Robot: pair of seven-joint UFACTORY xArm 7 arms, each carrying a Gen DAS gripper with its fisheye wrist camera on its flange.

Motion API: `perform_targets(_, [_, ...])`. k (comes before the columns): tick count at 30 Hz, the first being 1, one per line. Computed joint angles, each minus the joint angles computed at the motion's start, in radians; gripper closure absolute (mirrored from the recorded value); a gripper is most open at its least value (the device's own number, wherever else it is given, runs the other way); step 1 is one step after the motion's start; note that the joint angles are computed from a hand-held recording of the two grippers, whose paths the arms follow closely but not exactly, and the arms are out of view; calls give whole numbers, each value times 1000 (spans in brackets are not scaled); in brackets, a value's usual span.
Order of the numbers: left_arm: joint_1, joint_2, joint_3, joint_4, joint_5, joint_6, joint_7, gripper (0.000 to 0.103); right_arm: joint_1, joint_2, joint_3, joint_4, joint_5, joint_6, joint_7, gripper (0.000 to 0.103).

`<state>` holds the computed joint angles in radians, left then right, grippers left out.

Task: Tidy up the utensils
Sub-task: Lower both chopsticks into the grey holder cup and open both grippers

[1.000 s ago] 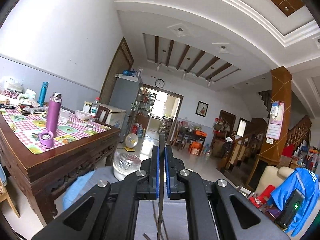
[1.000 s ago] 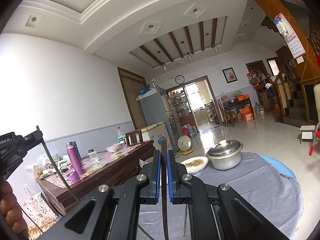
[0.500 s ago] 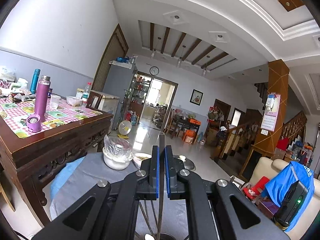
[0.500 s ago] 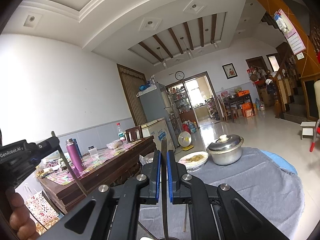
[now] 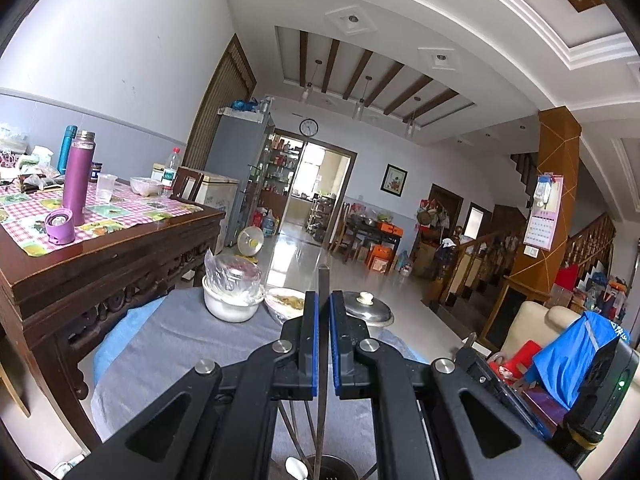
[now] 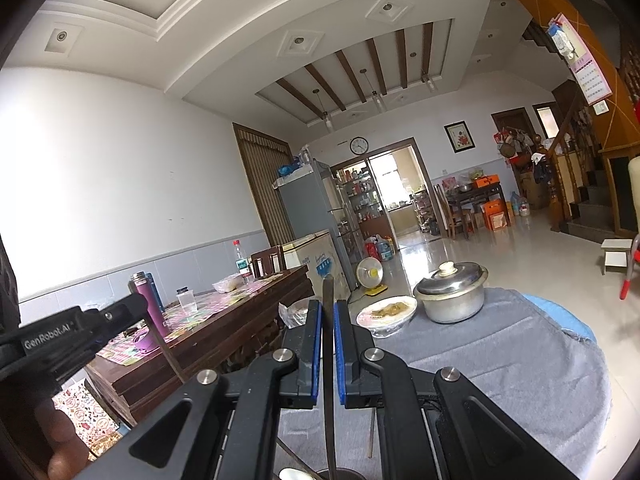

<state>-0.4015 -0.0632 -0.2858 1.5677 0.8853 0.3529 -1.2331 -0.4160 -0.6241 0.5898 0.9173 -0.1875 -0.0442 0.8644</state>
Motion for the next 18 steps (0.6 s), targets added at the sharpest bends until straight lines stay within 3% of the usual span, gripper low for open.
perform_targets(18, [-51,39,21,32,-30,62,68,98,17,-2,-14,-14,2,2,-1,96])
